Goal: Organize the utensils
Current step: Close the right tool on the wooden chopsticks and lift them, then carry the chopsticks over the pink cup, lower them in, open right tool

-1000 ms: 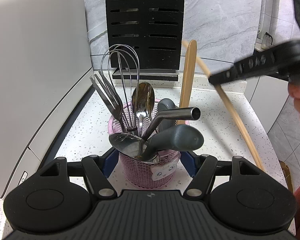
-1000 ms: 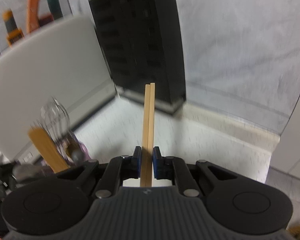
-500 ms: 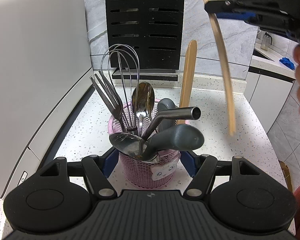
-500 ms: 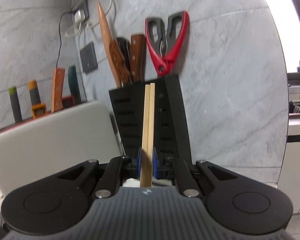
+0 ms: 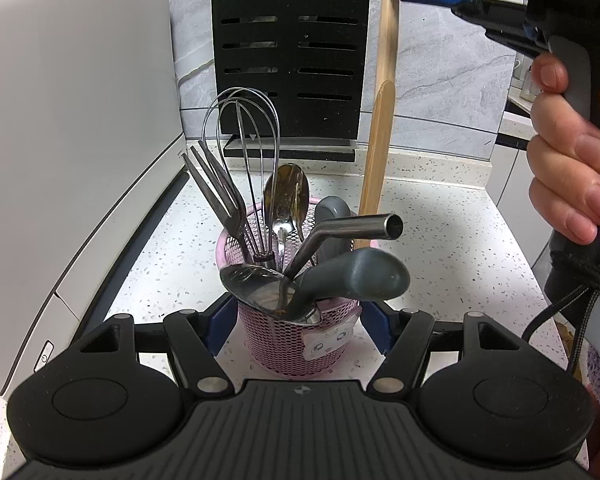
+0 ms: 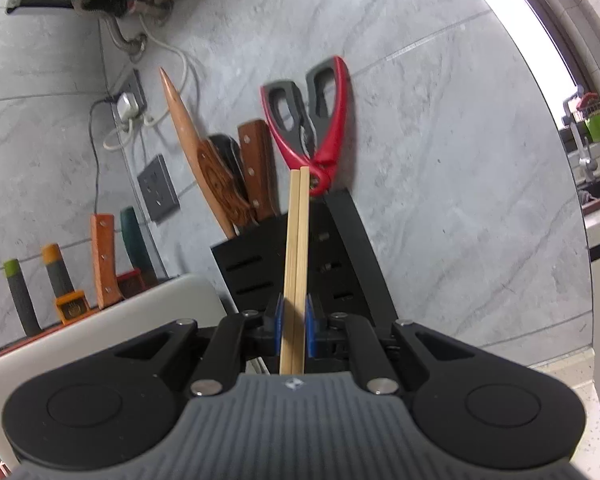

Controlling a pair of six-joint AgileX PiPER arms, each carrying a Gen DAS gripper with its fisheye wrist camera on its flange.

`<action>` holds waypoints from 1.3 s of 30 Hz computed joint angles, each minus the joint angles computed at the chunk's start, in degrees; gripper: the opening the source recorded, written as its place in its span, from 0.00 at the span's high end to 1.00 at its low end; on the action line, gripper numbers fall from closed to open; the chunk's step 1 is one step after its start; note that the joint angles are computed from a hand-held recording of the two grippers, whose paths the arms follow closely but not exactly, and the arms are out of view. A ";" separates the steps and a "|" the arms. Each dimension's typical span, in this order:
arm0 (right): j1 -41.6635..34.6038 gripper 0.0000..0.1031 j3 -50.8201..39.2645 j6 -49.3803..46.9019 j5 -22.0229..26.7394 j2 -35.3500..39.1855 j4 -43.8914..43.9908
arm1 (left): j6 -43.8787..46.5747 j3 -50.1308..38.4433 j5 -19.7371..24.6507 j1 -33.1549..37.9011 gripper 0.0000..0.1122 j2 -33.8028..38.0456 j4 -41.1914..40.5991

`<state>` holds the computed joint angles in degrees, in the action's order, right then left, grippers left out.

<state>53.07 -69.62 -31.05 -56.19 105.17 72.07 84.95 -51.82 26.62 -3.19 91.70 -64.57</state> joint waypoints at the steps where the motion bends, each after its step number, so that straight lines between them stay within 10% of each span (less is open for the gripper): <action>1: 0.06 0.92 0.02 0.11 -0.01 0.07 -0.64 | 0.26 0.01 0.08 0.11 0.31 0.04 -0.14; 18: -0.98 0.91 4.76 2.85 8.36 -0.37 -8.07 | 0.21 0.01 0.05 0.00 0.31 0.04 -0.16; 31: -7.34 0.92 13.97 6.44 32.31 -12.28 -27.51 | 0.36 0.05 -0.15 -0.01 0.31 0.04 -0.27; 39: -8.68 0.91 13.42 10.27 37.32 -12.92 -31.09 | 0.42 0.02 -0.03 0.05 0.31 0.07 -0.31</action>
